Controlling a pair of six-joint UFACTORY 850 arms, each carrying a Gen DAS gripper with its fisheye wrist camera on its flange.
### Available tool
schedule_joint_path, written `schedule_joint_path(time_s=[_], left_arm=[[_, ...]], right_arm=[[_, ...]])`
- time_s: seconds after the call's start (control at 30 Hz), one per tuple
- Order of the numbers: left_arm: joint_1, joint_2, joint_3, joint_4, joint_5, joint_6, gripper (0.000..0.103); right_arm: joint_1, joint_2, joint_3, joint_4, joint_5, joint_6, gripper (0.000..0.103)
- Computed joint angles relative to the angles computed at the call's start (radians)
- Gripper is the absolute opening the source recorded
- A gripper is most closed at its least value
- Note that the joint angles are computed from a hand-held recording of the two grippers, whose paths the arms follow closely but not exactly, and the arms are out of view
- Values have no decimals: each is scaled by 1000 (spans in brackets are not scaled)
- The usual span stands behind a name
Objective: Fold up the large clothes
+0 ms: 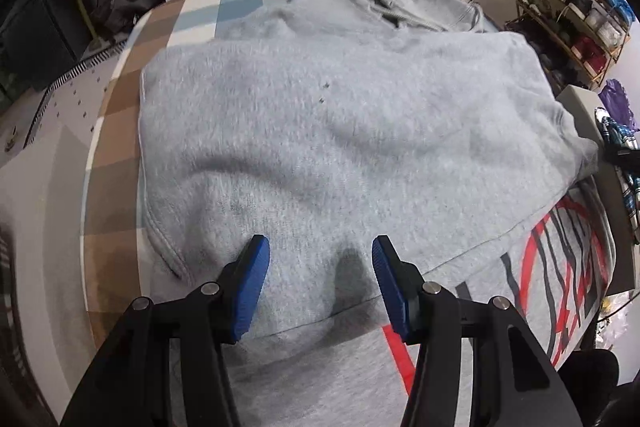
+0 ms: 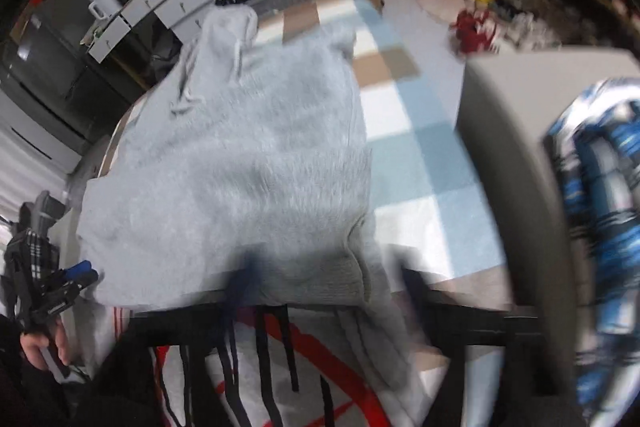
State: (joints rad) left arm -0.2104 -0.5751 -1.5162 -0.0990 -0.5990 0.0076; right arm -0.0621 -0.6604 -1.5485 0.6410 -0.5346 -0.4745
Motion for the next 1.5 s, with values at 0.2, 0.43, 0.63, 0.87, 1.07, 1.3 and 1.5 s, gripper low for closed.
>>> schedule_joint_path(time_s=[0.2,0.43,0.63,0.87,1.07,1.3,1.5], left_arm=[[-8,-31,-27,60,-45,-25,48],[5,-36,-33,35,-58,-14,48],[12,-30,-27,17,-63,22,48],[21,-25,-31,-20,-71,63,48],[27,-35,-59,1,-63,36,48],[29,-58,-79,-1,-80,34,48],[16,-45,-60,57,-82,-7,48]], right_arm=[[18,77,19,-95,136,34,102],[143,-175,-336,-496,-84,214,103],[214,-394,-573,-845,-228,313,101],[151,-477,-726,-544,-375,163,17],[133,-471,-735,-489,-345,163,8],[168,-461,-761,-570,-179,180,8],[197,-526,-791,-800,-274,219,11]])
